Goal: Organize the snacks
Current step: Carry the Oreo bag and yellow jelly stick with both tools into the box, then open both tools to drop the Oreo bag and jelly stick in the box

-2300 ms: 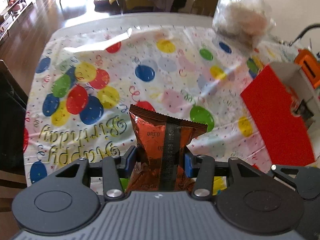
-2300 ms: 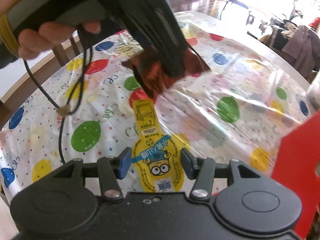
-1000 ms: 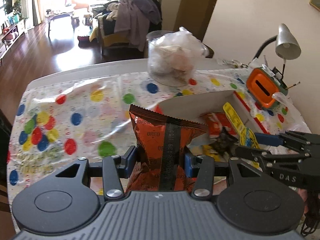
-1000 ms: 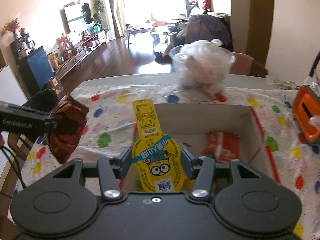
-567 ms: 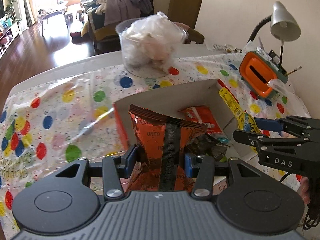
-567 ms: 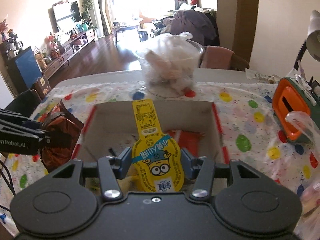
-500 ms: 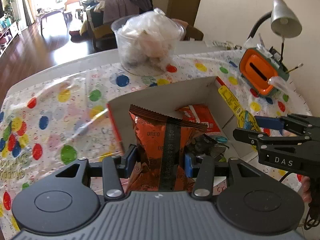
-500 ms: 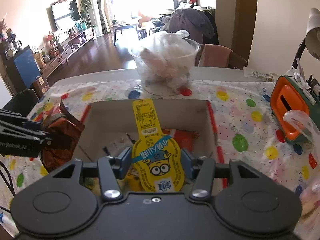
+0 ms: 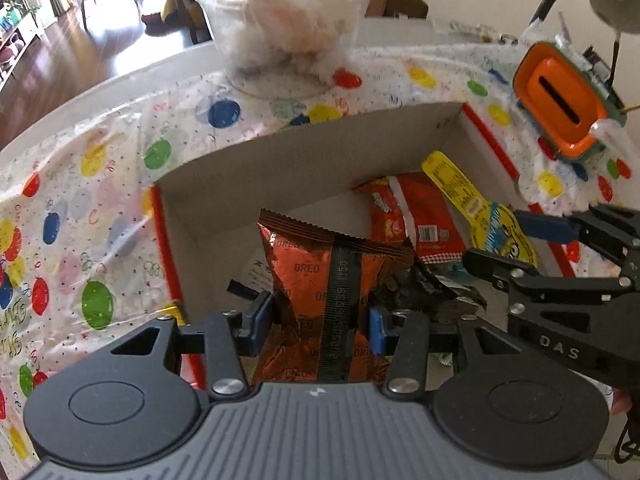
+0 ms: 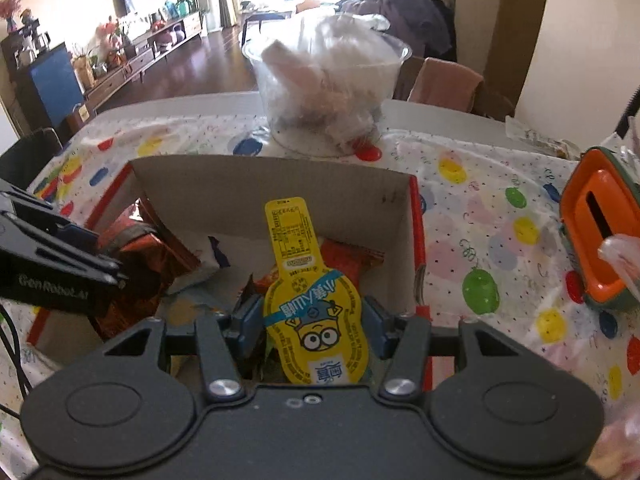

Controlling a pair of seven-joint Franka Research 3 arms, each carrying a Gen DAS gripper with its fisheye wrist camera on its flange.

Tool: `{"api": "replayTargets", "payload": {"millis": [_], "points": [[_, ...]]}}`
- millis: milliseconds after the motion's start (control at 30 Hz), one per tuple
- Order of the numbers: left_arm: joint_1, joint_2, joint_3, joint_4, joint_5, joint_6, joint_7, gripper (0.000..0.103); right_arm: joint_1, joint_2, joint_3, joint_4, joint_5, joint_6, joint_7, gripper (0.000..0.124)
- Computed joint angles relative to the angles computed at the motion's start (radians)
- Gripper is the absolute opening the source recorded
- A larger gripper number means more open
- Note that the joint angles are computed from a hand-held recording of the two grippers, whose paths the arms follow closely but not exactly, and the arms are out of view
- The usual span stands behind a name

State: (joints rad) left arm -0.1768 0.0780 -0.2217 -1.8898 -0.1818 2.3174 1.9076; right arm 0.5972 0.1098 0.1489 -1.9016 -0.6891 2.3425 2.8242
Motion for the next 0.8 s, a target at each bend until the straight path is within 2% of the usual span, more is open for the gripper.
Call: {"api": "replayTargets", "payload": {"millis": [267, 600, 800], "points": [[-0.017, 0.089, -0.011, 0.081, 0.098, -0.049, -0.08, 0.046, -0.004, 0.06, -0.018, 0.042, 0.079, 0.015, -0.143, 0.051], [-0.019, 0.133, -0.02, 0.12, 0.152, -0.085, -0.111, 0.046, -0.002, 0.078, -0.036, 0.051, 0.145, 0.02, -0.219, 0.051], [-0.016, 0.139, -0.021, 0.124, 0.153, -0.085, -0.126, 0.047, 0.003, 0.075, -0.041, 0.045, 0.154, 0.026, -0.214, 0.052]]}}
